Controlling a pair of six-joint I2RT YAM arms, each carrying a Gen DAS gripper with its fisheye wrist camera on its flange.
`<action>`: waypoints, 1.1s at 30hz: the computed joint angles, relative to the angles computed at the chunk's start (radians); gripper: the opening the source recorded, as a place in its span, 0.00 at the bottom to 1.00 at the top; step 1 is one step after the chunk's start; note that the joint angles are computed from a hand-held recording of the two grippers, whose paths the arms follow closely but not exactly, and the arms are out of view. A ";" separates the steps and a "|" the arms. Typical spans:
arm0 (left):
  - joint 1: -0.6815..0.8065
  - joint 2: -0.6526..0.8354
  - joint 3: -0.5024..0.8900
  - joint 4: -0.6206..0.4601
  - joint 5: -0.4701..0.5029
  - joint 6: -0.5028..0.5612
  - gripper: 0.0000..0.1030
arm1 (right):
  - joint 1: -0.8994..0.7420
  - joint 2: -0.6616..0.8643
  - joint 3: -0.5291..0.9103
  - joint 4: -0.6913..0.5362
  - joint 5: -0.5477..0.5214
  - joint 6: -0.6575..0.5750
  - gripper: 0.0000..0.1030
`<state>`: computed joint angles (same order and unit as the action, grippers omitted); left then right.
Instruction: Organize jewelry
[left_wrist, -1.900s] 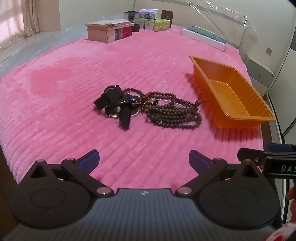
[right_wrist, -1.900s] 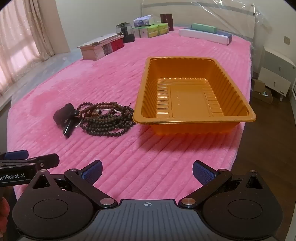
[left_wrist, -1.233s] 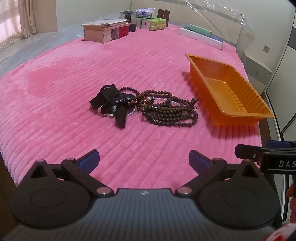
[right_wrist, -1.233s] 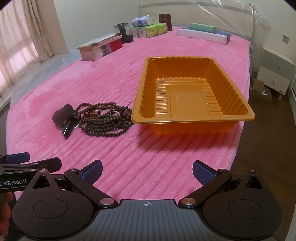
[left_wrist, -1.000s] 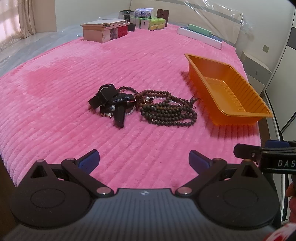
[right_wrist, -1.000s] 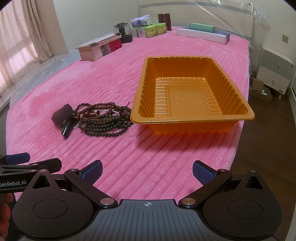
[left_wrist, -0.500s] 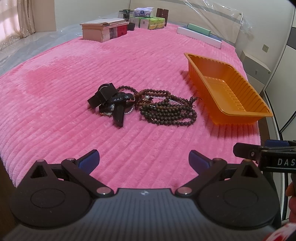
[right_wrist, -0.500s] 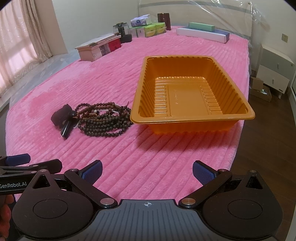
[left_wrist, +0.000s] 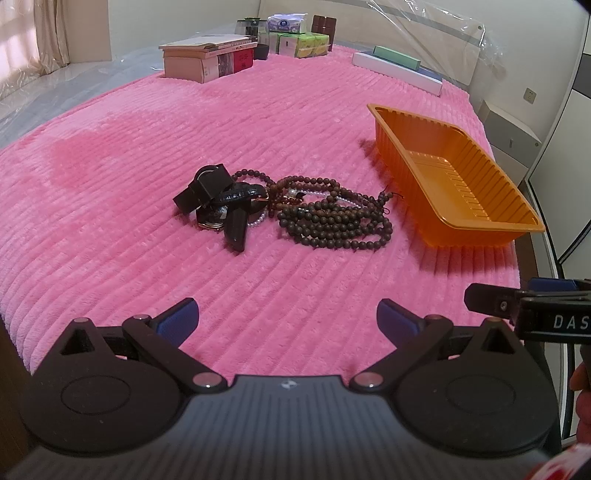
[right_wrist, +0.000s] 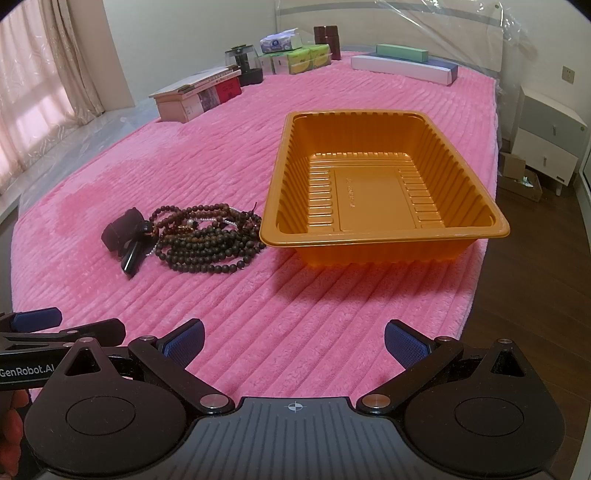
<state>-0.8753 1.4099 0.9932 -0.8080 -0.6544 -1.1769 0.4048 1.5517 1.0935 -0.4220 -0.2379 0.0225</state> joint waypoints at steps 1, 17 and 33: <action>0.000 0.001 0.001 -0.001 -0.001 0.001 0.99 | 0.000 0.001 0.000 0.001 0.000 0.000 1.00; 0.001 0.009 0.004 0.003 0.004 0.001 0.99 | 0.001 0.003 -0.001 0.003 0.001 0.002 1.00; 0.003 0.017 0.004 0.015 0.009 0.002 0.99 | 0.003 0.009 0.001 0.005 0.003 0.003 1.00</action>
